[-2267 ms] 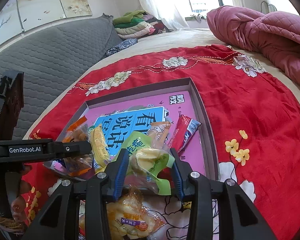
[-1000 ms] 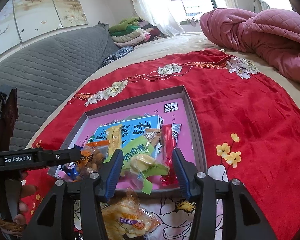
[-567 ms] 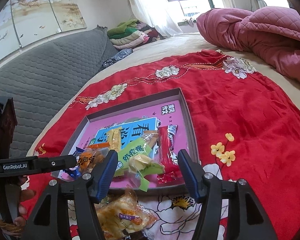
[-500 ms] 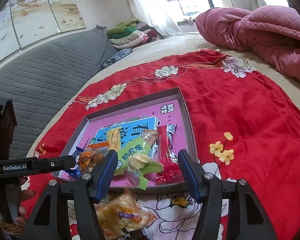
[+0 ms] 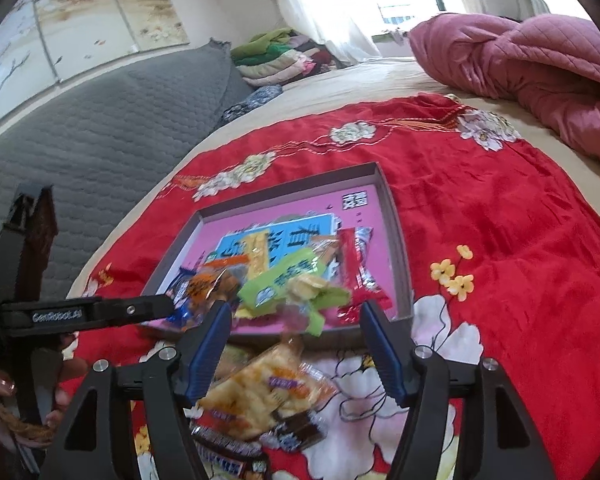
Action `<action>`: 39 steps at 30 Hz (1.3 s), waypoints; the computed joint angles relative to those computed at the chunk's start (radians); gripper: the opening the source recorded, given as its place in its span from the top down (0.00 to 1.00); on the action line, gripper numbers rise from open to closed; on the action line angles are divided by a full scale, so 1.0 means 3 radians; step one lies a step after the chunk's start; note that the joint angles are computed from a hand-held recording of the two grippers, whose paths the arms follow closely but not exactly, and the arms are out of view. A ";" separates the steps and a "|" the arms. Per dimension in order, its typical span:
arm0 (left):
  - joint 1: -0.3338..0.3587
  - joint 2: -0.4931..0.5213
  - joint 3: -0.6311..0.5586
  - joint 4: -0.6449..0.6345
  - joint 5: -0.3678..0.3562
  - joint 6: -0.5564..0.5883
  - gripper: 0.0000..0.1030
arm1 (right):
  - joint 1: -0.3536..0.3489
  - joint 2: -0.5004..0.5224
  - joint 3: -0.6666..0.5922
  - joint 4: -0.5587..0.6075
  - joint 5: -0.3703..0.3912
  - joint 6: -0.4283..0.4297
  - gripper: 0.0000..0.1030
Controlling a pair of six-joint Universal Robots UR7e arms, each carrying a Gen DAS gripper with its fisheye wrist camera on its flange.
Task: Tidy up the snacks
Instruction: 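Move both tools back toward the snacks lying beside the box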
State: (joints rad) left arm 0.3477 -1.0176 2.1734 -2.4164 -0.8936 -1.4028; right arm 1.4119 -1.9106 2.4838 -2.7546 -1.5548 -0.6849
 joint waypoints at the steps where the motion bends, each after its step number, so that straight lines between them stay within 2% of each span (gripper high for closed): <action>1: -0.0005 -0.0004 0.0009 -0.0016 -0.0010 0.0003 0.34 | 0.0021 -0.0022 0.0016 0.0006 -0.0017 -0.0027 0.36; 12: -0.0058 -0.0043 0.0063 -0.0042 -0.0068 -0.0009 0.34 | 0.0068 -0.0181 0.0069 0.0241 -0.0182 -0.0065 0.35; 17: -0.0076 -0.0021 0.0059 -0.0026 -0.0125 0.0007 0.34 | 0.0052 -0.0267 0.0070 0.0376 -0.0208 -0.0039 0.29; 25: -0.0078 0.0024 0.0066 -0.0097 -0.0211 0.0061 0.34 | 0.0031 -0.0450 0.0032 0.0908 -0.0248 -0.0007 0.29; 31: -0.0067 0.0049 0.0077 -0.0164 -0.0265 0.0098 0.34 | 0.0061 -0.0447 0.0029 0.1124 -0.0438 0.0056 0.29; 39: -0.0057 0.0048 0.0105 -0.0206 -0.0293 0.0093 0.34 | 0.0046 -0.0392 0.0015 0.1339 -0.0512 0.0064 0.29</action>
